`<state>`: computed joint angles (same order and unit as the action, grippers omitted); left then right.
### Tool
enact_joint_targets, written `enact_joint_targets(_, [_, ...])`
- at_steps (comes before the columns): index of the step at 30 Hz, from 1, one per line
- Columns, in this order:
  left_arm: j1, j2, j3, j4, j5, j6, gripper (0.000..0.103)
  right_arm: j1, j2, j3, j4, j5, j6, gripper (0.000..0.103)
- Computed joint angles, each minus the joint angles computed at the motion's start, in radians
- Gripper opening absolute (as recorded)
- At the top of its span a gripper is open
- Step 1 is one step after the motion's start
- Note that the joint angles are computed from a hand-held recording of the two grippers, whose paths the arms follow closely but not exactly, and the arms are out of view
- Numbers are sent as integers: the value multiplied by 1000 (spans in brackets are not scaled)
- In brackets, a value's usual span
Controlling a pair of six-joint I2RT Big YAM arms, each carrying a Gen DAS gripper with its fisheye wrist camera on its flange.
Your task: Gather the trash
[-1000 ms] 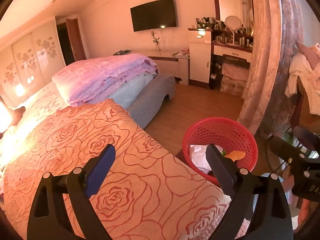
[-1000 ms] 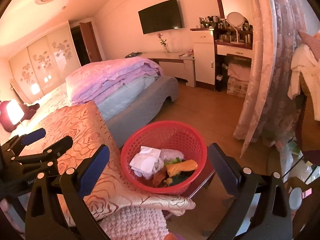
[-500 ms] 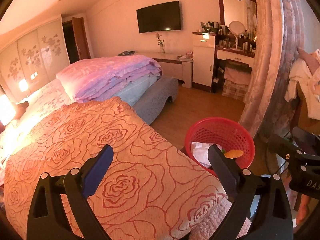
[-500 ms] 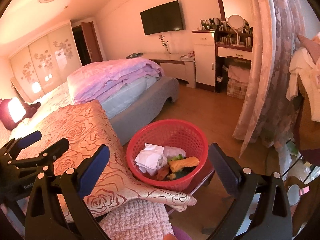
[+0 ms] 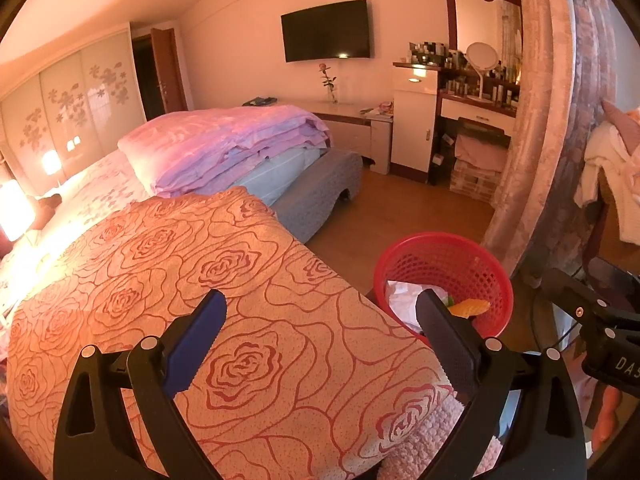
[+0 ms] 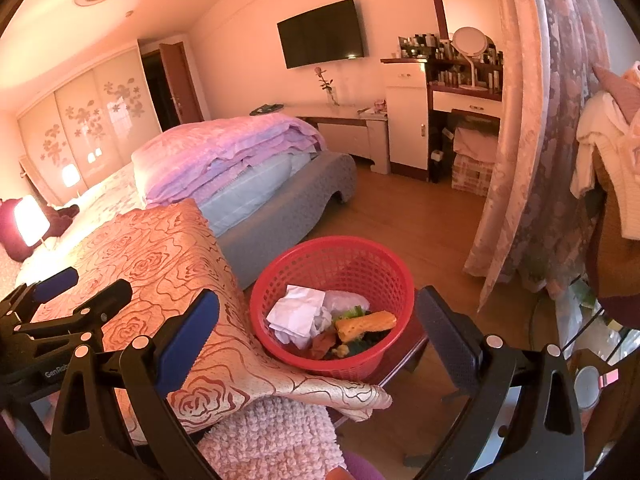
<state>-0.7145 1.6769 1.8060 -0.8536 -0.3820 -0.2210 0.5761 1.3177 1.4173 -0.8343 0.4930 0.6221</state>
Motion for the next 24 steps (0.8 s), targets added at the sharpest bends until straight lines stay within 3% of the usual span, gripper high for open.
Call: enact_joint_targets(24, [-3,-4,-18,6,1,-5,92,-8,-1,-8,-6,-16,2,96])
